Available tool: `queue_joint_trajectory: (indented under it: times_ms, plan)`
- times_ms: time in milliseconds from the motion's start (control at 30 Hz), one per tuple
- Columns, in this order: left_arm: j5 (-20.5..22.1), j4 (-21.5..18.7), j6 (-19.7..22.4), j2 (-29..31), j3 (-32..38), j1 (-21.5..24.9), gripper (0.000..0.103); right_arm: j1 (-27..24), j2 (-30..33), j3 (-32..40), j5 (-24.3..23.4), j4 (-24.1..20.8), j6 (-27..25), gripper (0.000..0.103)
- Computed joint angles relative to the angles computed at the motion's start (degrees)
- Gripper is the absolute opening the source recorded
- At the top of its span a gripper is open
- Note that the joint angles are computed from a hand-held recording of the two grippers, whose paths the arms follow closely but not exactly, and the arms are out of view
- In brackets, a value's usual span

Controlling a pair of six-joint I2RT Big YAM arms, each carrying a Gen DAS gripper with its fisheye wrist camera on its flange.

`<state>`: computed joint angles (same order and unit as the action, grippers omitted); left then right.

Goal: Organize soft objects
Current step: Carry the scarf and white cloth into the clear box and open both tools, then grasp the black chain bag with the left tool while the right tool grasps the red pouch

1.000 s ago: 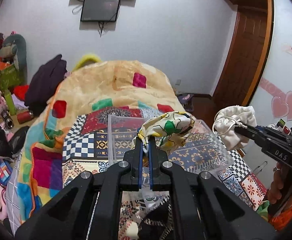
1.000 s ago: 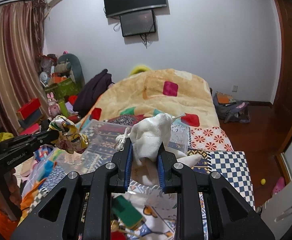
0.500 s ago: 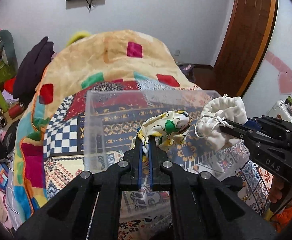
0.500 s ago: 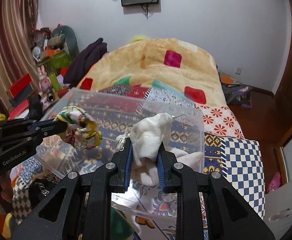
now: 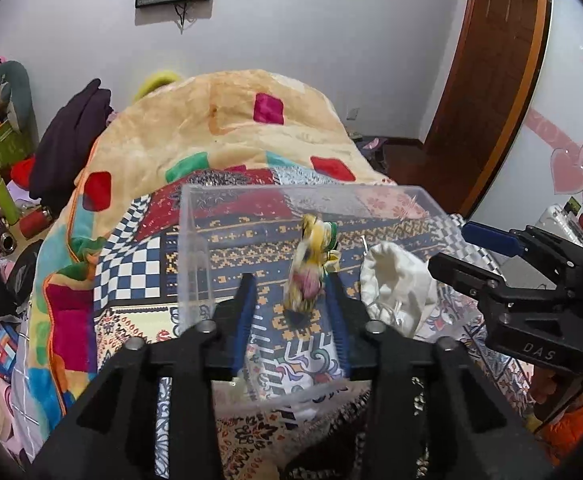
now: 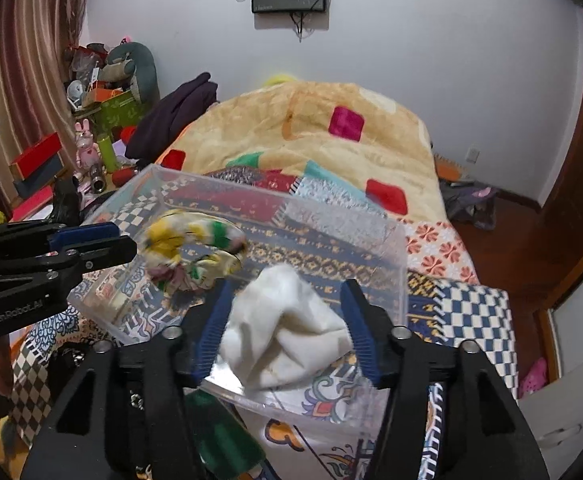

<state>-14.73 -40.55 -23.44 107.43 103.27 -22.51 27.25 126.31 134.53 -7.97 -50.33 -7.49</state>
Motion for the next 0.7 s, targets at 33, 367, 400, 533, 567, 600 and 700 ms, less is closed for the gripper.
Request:
queue_joint_trajectory:
  times_ms: [33,367,400,533,567,600,700]
  plan:
    - [-0.38,0.85,-0.06,-0.87,-0.99,-0.21,0.045,-0.07,-0.72,-1.0,-0.19,0.81,0.2,0.061]
    - [-4.92,7.48,0.96,-9.17,-11.15,-3.35,0.074,-0.64,-12.19,-17.75,-3.02,11.93,1.6,0.084]
    - [-4.84,7.69,0.85,-9.58,-11.78,-3.54,0.075,-0.68,-13.09,-19.21,-3.36,12.5,1.51,0.084]
    - [-5.54,8.05,0.84,-11.37,-14.8,-5.06,0.08,-0.33,-16.09,-24.54,-4.51,13.59,0.53,0.085]
    - [-5.97,8.09,0.83,-11.73,-15.56,-5.55,0.081,-0.15,-16.6,-25.56,-4.48,13.81,0.4,0.085]
    - [-6.28,8.15,0.88,-12.05,-16.26,-6.01,0.081,0.02,-17.17,-26.88,-4.7,13.94,0.23,0.085]
    - [-6.69,8.01,0.56,-12.46,-17.85,-7.15,0.084,0.51,-17.8,-29.14,-6.02,13.1,-0.1,0.085]
